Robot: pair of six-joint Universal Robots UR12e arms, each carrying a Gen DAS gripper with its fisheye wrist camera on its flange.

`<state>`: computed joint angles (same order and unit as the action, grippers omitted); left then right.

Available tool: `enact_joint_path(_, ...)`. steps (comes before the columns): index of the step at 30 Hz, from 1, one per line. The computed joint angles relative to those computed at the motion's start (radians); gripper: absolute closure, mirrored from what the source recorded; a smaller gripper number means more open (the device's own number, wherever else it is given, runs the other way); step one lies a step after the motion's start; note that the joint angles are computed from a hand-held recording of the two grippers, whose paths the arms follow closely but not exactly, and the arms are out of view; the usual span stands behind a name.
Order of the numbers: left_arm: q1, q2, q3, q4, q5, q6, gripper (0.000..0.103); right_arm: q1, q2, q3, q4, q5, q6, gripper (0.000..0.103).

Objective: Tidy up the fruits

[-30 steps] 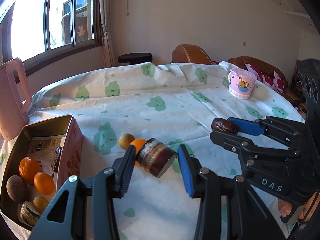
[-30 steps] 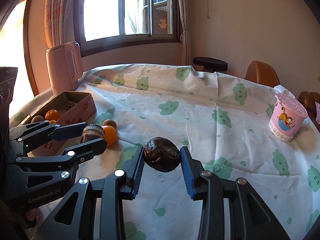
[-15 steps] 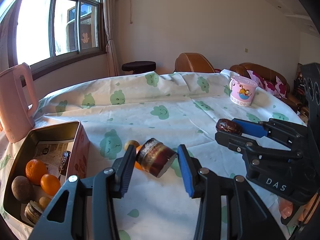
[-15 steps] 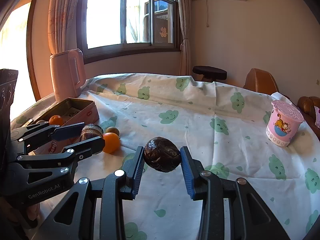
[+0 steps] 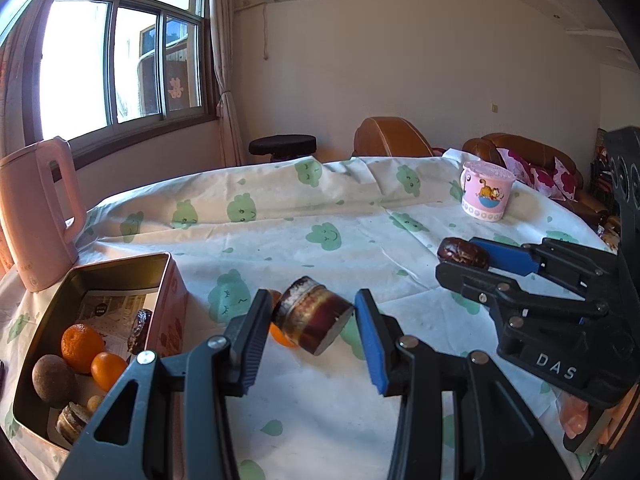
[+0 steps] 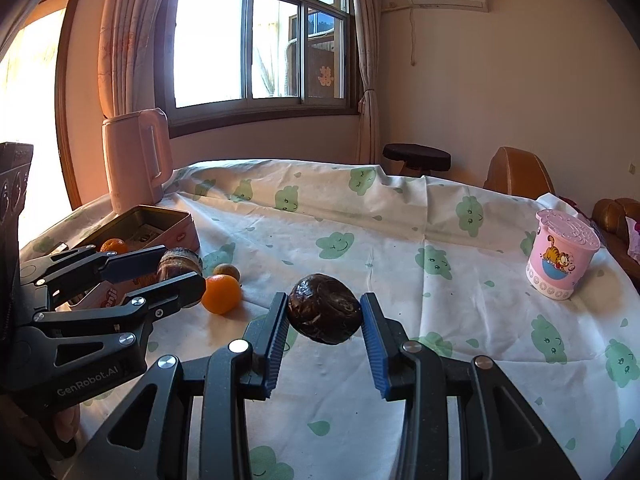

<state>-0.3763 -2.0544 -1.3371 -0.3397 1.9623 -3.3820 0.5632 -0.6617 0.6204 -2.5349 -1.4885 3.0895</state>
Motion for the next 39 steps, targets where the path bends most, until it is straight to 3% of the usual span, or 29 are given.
enact_joint_path(39, -0.016, 0.0, -0.026, 0.129, 0.069, 0.033, 0.058, -0.002, -0.034, 0.089, -0.172, -0.003, 0.01, 0.065)
